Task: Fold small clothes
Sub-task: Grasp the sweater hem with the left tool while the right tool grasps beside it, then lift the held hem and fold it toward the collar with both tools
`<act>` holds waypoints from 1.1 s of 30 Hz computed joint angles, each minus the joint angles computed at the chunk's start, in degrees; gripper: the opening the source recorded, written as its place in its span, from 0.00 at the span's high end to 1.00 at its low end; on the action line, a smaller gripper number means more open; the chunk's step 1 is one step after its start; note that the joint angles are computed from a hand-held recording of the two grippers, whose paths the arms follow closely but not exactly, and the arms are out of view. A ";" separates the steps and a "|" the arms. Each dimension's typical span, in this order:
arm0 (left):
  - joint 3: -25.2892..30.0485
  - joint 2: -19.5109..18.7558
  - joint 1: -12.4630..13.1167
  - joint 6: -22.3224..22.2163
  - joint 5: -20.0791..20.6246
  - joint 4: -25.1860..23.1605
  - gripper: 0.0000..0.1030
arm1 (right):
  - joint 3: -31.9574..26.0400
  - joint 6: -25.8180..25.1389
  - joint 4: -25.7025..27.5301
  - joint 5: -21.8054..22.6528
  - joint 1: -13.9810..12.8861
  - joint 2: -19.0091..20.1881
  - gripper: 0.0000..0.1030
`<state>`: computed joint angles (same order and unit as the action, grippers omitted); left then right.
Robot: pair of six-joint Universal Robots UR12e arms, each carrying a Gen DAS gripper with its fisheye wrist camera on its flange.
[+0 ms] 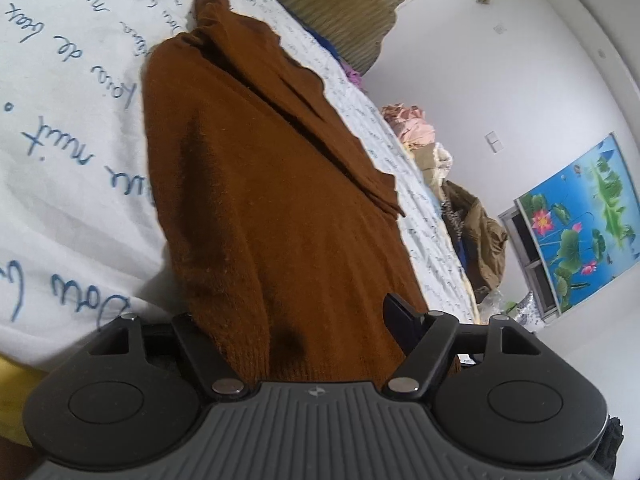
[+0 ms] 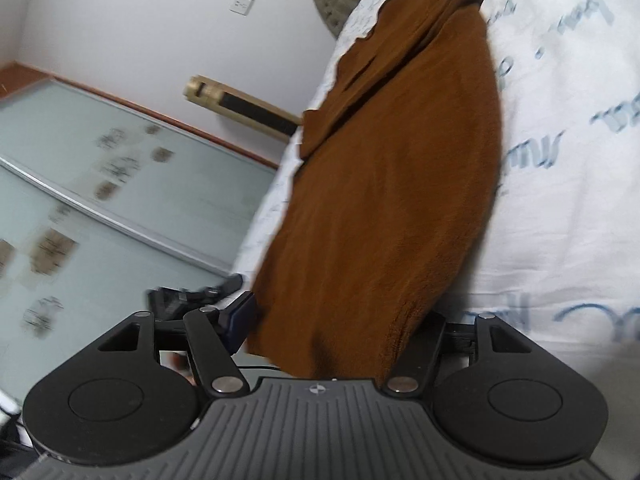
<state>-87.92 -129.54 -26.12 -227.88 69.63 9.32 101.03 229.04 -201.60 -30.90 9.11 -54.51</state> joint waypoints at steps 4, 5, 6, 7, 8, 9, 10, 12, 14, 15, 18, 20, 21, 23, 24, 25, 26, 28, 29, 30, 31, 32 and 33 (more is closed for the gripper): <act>0.36 -1.00 0.21 -1.80 -1.34 2.95 0.28 | -2.65 10.02 -8.35 1.12 0.22 3.18 0.42; 0.35 -1.18 0.35 -2.37 -1.90 3.69 0.28 | -2.67 9.69 -7.92 1.08 0.26 3.18 0.45; 0.45 -1.44 0.49 -2.77 -2.45 4.44 0.28 | -2.47 8.57 -6.84 1.05 0.25 2.94 0.47; 0.57 -1.61 0.48 -2.99 -2.57 4.83 0.28 | -2.22 7.71 -5.81 0.90 0.25 2.68 0.51; 0.53 -1.58 0.44 -3.02 -2.37 4.80 0.32 | -1.92 7.63 -5.52 0.60 0.23 2.51 0.55; 0.52 -1.37 0.38 -2.40 -1.90 3.58 0.40 | -1.79 8.03 -5.88 0.23 0.26 2.53 0.56; 0.46 -1.22 0.29 -1.85 -1.43 2.63 0.45 | -1.53 7.55 -5.66 -0.24 0.32 2.36 0.59; 0.16 -0.90 0.28 -1.75 -0.59 1.15 0.62 | -1.08 5.54 -4.88 -1.47 0.68 1.97 0.61; -0.32 -0.91 0.64 -3.05 -1.25 1.88 0.67 | -0.70 3.53 -4.66 -2.73 1.08 1.60 0.61; -0.67 -0.92 0.83 -4.02 -1.65 2.57 0.69 | -0.55 2.47 -4.46 -3.30 1.28 1.45 0.61; -1.53 -0.63 1.01 -4.65 -1.45 2.88 0.81 | 0.15 -1.69 0.43 -3.94 1.34 0.12 0.66; -1.80 -0.41 0.93 -4.21 -0.45 2.04 0.88 | 0.49 -2.40 1.83 -4.52 1.34 -0.26 0.74; -1.90 -0.38 0.88 -4.04 -0.15 2.09 0.89 | 0.66 -2.51 1.79 -4.65 1.30 -0.30 0.77; -1.91 -0.23 0.79 -3.27 0.34 1.56 0.91 | 1.12 -2.32 1.32 -5.21 1.23 -0.45 0.80; -1.84 -0.14 0.70 -2.78 0.74 1.08 0.92 | 1.22 -2.06 0.56 -5.17 1.22 -0.37 0.80; -1.80 -0.01 0.60 -2.36 1.18 0.55 0.92 | 1.29 -2.06 0.25 -5.27 1.24 -0.38 0.80; -1.70 0.08 0.53 -2.03 1.57 -0.02 0.93 | 1.36 -2.40 0.56 -5.51 1.29 -0.50 0.80; -1.50 0.25 0.27 -1.67 3.06 -0.99 0.95 | 1.34 -3.02 1.27 -5.72 1.34 -0.63 0.80; -1.31 0.33 0.06 -1.11 4.07 -1.57 0.95 | 1.30 -3.28 1.66 -5.86 1.38 -0.69 0.81; -1.02 0.42 -0.23 -0.16 5.36 -2.28 0.95 | 1.26 -3.62 2.00 -5.92 1.39 -0.75 0.81; -0.65 0.51 -0.58 0.78 7.05 -3.16 0.95 | 1.31 -4.06 2.19 -6.26 1.45 -0.88 0.82; -0.23 0.57 -0.89 1.82 8.44 -4.02 0.95 | 1.34 -4.50 2.20 -6.84 1.53 -1.00 0.83; 0.24 0.54 -1.09 2.92 9.36 -4.77 0.95 | 1.28 -4.70 2.05 -7.25 1.60 -1.02 0.84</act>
